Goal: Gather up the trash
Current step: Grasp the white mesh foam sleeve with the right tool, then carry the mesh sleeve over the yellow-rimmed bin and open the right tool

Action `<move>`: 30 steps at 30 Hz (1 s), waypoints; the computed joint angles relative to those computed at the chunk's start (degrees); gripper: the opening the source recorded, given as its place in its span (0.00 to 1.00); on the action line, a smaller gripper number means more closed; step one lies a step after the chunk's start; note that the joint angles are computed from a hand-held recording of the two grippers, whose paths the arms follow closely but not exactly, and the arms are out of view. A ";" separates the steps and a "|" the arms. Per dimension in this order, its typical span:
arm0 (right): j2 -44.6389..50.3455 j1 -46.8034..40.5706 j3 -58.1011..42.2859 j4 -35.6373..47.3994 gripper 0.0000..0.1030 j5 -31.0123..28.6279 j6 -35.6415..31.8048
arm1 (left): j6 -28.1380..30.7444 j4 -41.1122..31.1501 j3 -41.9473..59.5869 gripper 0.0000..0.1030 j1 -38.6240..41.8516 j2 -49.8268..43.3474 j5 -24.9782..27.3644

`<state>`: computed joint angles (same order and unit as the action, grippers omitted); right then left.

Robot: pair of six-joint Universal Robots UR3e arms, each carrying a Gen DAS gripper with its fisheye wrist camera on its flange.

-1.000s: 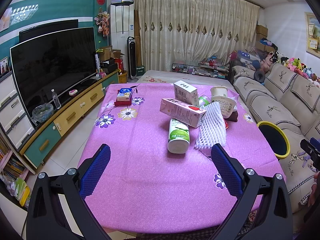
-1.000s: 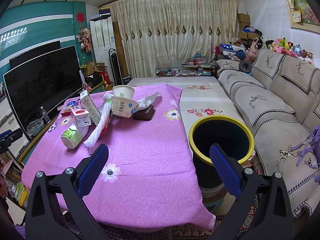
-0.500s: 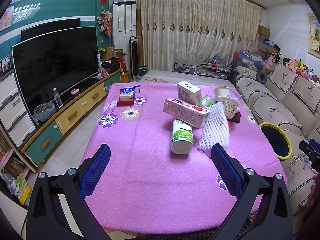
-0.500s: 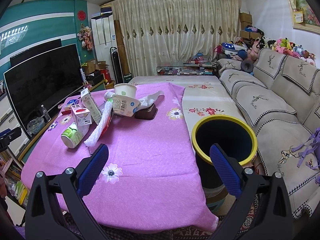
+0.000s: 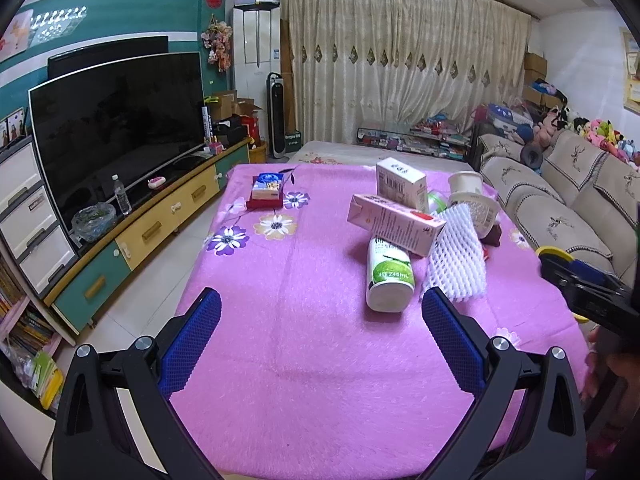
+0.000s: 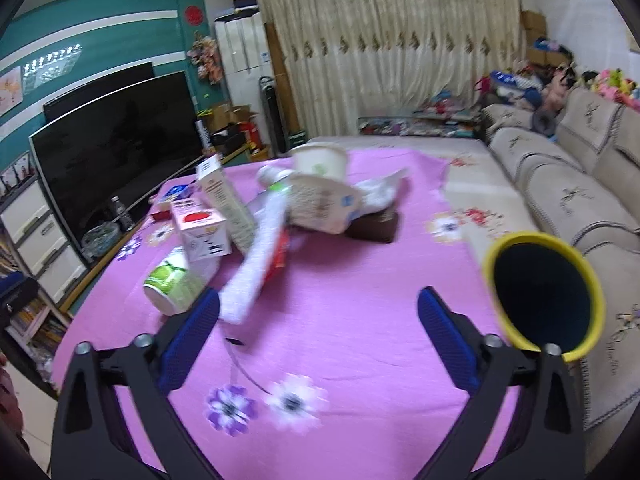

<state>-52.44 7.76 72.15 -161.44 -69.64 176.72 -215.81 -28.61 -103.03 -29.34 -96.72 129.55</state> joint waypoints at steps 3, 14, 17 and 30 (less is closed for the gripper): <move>4.38 2.44 -6.12 4.31 0.73 0.47 0.37 | 1.34 1.58 0.19 0.96 0.68 -1.60 0.37; 19.32 8.27 -30.08 18.13 0.44 -2.98 1.38 | 4.55 5.80 -0.27 0.96 3.74 -5.57 -2.23; 21.26 8.63 -33.54 20.68 0.22 -2.35 1.10 | 4.71 6.93 -1.19 0.96 4.40 -5.62 -2.77; 2.83 4.73 -6.16 2.23 0.14 0.51 -0.46 | 4.99 7.77 -1.46 0.96 4.04 -6.00 -2.61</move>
